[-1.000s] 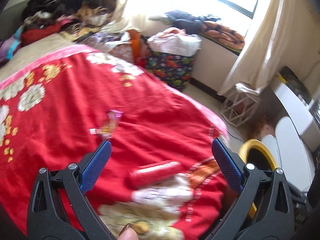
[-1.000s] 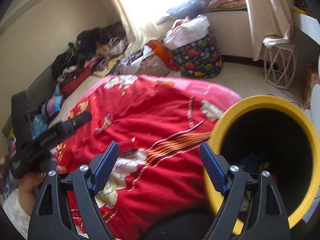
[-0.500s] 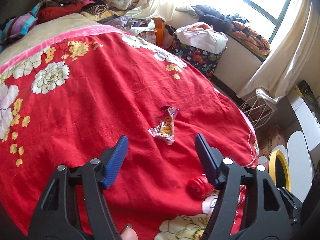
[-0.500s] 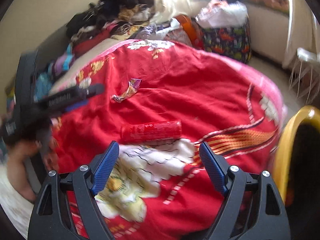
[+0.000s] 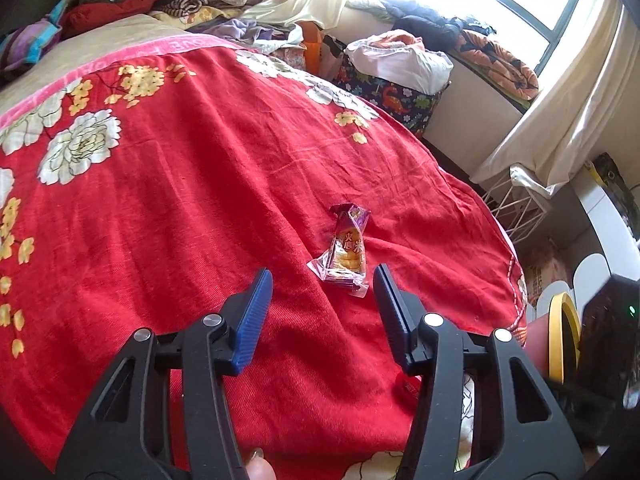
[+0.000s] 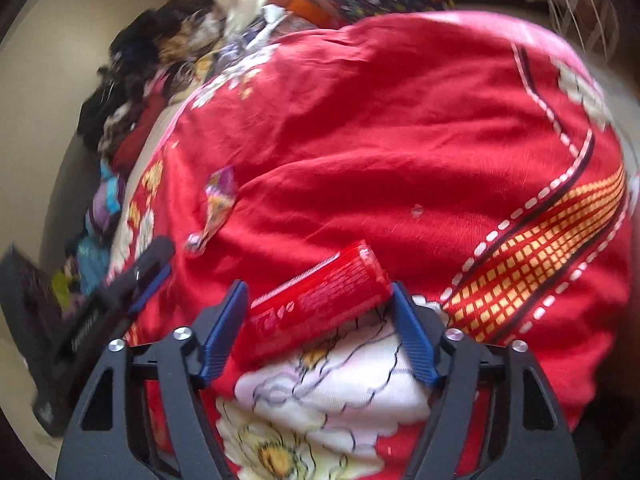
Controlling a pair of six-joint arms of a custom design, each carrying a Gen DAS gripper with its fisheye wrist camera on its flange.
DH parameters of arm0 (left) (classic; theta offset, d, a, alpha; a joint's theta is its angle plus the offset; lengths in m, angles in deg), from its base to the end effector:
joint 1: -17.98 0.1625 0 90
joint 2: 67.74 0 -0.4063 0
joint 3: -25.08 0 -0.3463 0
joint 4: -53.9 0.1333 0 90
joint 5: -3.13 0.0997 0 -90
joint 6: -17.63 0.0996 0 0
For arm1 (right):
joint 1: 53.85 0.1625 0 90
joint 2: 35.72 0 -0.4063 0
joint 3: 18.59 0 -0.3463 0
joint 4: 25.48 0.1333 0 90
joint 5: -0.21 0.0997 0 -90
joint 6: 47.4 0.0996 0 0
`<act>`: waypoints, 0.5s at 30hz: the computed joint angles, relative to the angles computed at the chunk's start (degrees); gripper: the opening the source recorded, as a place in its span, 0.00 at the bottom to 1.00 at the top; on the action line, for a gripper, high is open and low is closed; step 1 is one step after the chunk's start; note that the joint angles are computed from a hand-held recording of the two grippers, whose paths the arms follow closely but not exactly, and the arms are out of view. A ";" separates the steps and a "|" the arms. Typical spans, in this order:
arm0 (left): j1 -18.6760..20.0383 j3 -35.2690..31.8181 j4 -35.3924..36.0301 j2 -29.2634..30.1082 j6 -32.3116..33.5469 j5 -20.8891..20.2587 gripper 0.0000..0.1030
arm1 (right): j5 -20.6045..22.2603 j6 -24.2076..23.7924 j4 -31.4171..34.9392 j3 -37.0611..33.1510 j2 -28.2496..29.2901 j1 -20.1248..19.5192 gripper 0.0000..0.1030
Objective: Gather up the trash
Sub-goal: 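Close left tool on small snack wrapper while right tool grips red tube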
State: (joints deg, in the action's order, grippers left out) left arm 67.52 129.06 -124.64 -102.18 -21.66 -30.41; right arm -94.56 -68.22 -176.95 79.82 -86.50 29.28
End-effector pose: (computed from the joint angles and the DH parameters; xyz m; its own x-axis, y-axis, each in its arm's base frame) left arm -0.2042 -0.5728 0.0483 -0.8502 -0.3379 -0.4038 0.0971 0.6531 -0.7510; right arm 0.0511 -0.6214 0.1489 -0.9638 -0.2128 0.1605 -0.2423 0.9504 -0.1949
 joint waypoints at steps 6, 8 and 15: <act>0.84 -3.38 -0.30 1.64 4.39 -0.64 0.43 | 3.22 0.37 4.31 -4.17 0.90 -1.04 0.39; 1.23 -5.28 0.18 2.63 6.78 -1.01 0.43 | 3.95 -1.30 2.91 -3.63 -0.08 -1.31 0.38; 3.63 -10.45 8.61 4.58 4.05 -2.74 0.36 | 5.09 -6.22 0.46 -1.73 -3.56 -2.03 0.34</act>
